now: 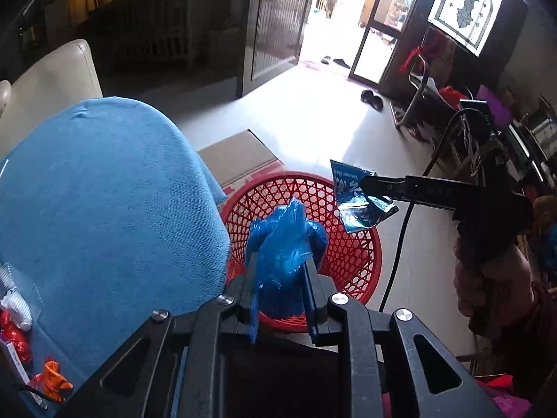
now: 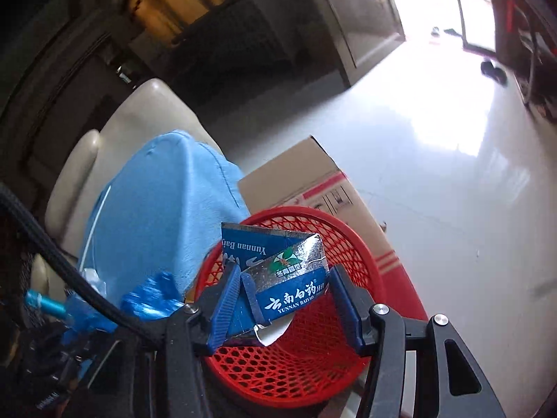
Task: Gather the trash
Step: 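Carry both items to the red wastebasket and open both tools to drop them, then grasp the white medicine box with the left tool while the right tool grasps the clear tray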
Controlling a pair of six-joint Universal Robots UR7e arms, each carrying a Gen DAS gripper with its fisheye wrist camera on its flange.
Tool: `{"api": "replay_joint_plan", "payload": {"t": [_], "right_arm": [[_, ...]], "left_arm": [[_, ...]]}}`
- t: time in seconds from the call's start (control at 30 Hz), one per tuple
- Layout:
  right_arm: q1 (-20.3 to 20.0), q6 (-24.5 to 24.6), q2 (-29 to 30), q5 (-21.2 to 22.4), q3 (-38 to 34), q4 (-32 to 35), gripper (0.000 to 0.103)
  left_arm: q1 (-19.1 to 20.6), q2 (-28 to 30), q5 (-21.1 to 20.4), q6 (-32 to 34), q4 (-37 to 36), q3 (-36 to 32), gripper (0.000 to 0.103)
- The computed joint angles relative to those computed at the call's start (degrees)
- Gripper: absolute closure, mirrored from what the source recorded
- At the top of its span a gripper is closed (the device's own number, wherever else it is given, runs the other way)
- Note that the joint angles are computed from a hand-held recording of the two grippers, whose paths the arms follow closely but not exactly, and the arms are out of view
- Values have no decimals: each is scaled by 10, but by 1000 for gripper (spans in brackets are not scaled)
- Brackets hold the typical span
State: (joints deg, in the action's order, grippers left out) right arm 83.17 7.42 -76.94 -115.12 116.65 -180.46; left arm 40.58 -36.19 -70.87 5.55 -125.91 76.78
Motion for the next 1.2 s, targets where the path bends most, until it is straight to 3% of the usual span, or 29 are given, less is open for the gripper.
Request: {"api": "replay_joint_plan", "payload": {"t": [0.13,0.2,0.23,0.53,0.73,0.87,1.03,1.1,1.2], "right_arm": [[-23,28,-17,37,8,25,40],[-36,40,-24,67,11,35,37],[-41,44,-28,77,13,35,37],[-71,75,-36,57,28,-16,37],[-105,118,-30,52,24,-28,37],[-125,149,-20,96,15,-5,37],[-115,159,11,116,-5,24,37],[-102,156,27,96,-16,27,34],[-96,155,35,108,-26,41,34]], "left_arm": [[6,23,-4,-11,35,-34,75],[8,30,-9,-26,50,-48,59],[9,33,-8,-30,52,-54,56],[12,5,23,-38,19,-34,55],[14,-33,72,-32,-39,6,50],[16,-61,114,-28,-80,38,48],[24,-100,173,-41,-118,81,43],[32,-117,190,-60,-115,91,43],[41,-139,212,-94,-112,107,43]]}}
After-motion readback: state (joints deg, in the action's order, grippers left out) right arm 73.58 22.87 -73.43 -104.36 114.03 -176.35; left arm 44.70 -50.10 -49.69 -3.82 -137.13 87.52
